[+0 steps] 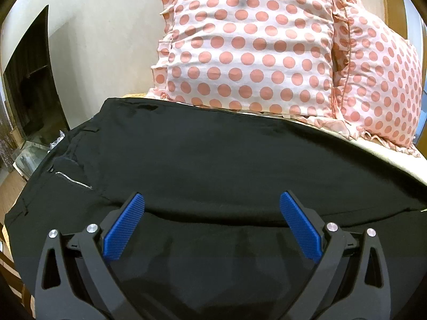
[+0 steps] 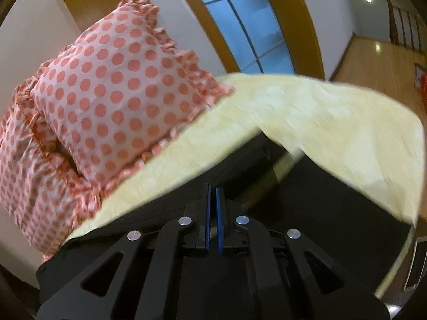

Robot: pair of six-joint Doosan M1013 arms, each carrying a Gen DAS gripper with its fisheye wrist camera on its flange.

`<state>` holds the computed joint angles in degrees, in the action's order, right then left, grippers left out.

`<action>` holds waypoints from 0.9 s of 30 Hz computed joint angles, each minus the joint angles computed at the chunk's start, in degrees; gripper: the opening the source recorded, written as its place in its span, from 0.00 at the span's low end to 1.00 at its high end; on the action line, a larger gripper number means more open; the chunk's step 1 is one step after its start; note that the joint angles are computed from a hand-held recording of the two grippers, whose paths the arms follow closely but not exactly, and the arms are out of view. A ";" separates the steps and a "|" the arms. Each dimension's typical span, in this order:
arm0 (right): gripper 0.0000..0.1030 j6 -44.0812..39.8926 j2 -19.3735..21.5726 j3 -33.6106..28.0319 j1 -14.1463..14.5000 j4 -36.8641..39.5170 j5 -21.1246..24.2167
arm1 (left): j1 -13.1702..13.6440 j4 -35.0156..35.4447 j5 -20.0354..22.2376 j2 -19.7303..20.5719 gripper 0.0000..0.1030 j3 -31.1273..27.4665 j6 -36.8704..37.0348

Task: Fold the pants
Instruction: 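Close the left tool on the trousers while the right tool keeps holding its end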

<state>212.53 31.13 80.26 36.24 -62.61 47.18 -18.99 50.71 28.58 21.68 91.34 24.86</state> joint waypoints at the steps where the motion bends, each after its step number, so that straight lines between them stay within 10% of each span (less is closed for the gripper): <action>1: 0.04 1.04 -0.36 1.28 0.34 0.45 -0.18 | -0.02 0.28 -0.11 -0.12 0.98 0.12 -0.13; 13: 0.07 15.99 -2.54 8.02 -1.96 -2.15 -13.53 | 0.46 2.54 0.67 -1.47 0.98 0.74 -1.86; 17: 0.23 28.89 -3.33 10.98 -2.75 -9.44 -19.71 | 0.97 1.78 2.00 -1.36 0.98 0.26 0.21; 23: 0.23 33.03 -2.62 10.33 -2.79 -13.05 -17.00 | 2.22 -0.30 4.22 -0.69 0.98 -1.32 2.87; 27: 0.03 33.59 -2.12 9.95 -2.67 -15.56 -15.61 | 3.43 -2.37 5.46 -0.06 0.98 -2.47 3.40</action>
